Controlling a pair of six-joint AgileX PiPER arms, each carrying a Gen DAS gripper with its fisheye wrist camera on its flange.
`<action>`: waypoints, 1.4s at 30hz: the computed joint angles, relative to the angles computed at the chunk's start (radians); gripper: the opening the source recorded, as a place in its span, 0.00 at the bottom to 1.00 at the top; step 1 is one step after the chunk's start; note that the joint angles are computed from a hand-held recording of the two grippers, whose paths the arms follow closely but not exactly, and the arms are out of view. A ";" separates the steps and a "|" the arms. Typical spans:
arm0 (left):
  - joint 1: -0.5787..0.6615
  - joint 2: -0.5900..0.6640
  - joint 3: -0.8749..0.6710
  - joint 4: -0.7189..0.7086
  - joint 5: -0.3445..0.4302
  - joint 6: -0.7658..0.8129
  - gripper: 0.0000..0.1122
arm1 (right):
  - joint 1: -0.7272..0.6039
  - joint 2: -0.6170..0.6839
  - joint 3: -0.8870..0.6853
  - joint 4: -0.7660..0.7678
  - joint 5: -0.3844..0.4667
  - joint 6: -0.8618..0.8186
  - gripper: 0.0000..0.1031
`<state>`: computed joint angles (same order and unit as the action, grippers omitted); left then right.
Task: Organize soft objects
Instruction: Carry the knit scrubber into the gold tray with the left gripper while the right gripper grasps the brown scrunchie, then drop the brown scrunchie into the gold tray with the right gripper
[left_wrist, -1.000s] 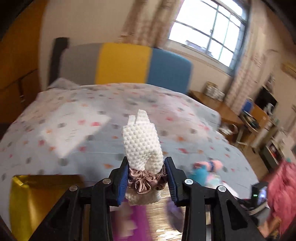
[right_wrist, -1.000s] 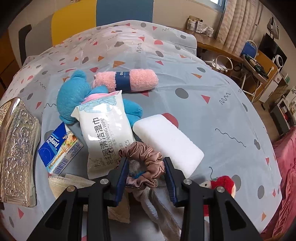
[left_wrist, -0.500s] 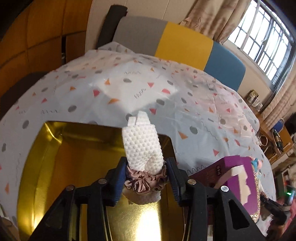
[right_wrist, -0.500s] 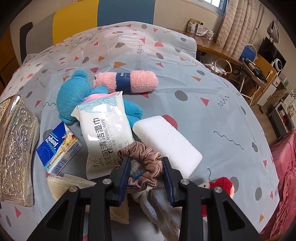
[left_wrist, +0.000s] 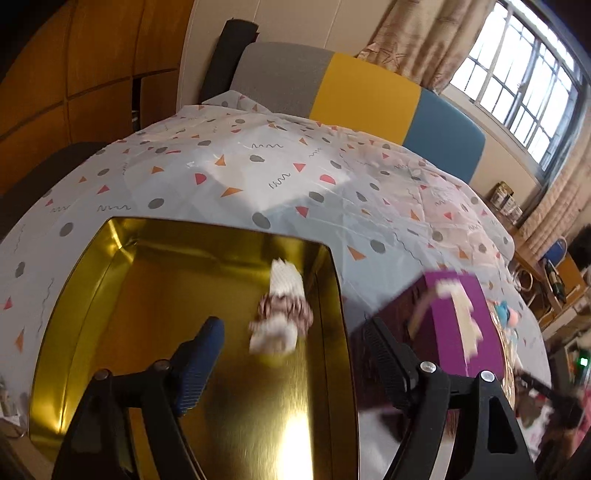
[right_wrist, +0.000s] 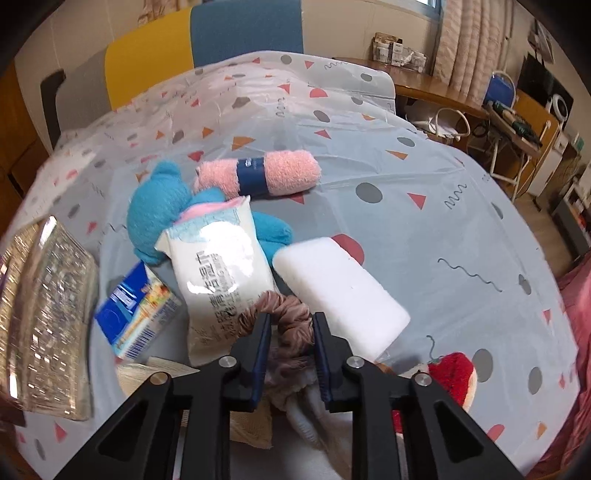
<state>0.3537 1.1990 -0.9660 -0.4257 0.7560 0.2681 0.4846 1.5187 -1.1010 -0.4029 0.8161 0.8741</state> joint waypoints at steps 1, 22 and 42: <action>0.007 -0.032 0.026 -0.008 0.008 0.012 0.70 | -0.005 -0.008 0.006 0.007 -0.012 -0.001 0.18; -0.206 -0.350 0.187 0.136 0.101 -0.068 0.70 | -0.119 -0.117 0.095 0.153 -0.187 -0.034 0.08; 0.360 -0.392 0.230 -0.238 0.361 0.458 0.70 | 0.216 0.284 -0.765 0.061 0.123 -0.044 0.08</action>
<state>0.7139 0.8073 -0.7355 -0.6633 1.1166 0.7261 0.7006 1.8028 -1.8663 -0.3423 0.9391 0.8302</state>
